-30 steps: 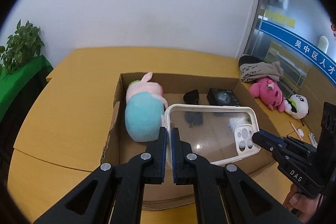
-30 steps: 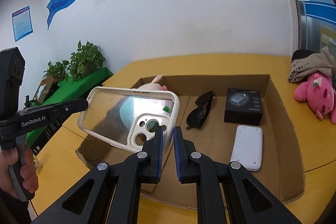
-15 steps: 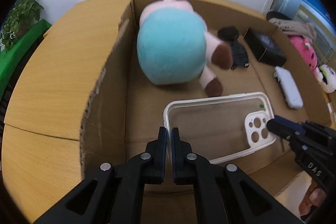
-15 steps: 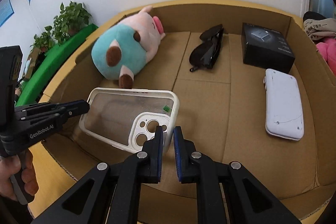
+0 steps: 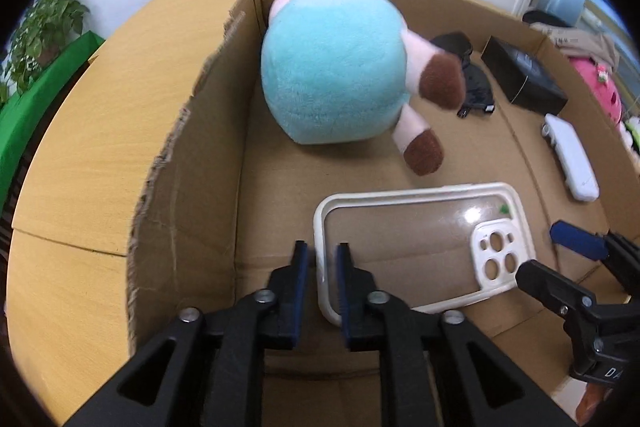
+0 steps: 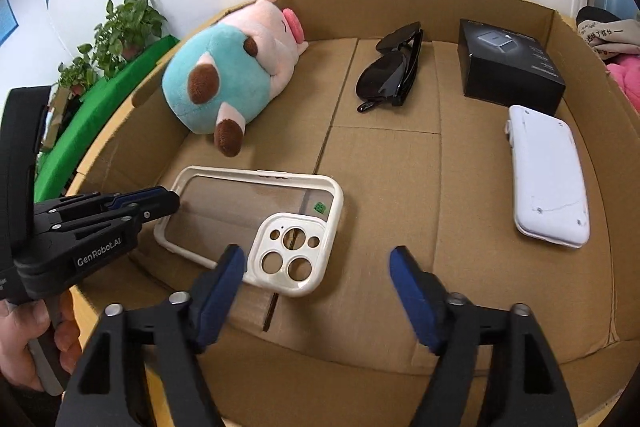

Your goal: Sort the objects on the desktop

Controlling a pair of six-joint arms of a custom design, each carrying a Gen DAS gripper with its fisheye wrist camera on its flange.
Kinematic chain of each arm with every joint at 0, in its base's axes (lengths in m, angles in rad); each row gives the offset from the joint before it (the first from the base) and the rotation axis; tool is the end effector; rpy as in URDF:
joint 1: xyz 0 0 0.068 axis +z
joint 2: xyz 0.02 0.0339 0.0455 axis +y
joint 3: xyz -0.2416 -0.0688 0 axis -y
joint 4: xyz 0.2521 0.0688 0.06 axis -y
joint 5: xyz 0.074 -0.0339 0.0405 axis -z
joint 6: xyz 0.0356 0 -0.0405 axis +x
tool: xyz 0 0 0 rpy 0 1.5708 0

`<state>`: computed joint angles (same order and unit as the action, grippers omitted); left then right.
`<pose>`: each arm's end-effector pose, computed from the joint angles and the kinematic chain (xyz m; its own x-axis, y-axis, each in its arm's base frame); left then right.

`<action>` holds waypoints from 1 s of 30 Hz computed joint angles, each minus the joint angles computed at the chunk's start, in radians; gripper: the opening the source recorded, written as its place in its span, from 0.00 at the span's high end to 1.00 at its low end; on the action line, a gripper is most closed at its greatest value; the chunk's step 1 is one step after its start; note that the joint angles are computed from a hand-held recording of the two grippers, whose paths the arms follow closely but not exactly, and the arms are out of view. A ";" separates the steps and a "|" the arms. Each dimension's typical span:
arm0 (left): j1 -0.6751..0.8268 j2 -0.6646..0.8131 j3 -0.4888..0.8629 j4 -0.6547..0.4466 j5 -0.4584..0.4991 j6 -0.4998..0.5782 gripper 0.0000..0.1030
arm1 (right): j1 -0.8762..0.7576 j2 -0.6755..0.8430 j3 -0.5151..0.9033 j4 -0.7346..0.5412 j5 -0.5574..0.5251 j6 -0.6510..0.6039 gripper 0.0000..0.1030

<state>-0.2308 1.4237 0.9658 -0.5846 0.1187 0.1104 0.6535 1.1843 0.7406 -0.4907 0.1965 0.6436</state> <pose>0.2836 -0.0710 0.2004 -0.8042 0.3014 -0.5123 0.3762 0.9254 -0.0461 0.2004 0.1447 0.1957 -0.8133 0.1185 -0.5696 -0.0201 0.9727 0.2310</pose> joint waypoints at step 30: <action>-0.284 -0.627 -0.453 0.324 -0.305 -0.208 0.17 | 0.304 -0.574 -0.226 -0.339 0.656 0.192 0.00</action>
<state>-0.5153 0.7972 0.5128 -0.2604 -0.1867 -0.0973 0.9576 0.6101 0.5149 -0.8302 0.8520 0.8355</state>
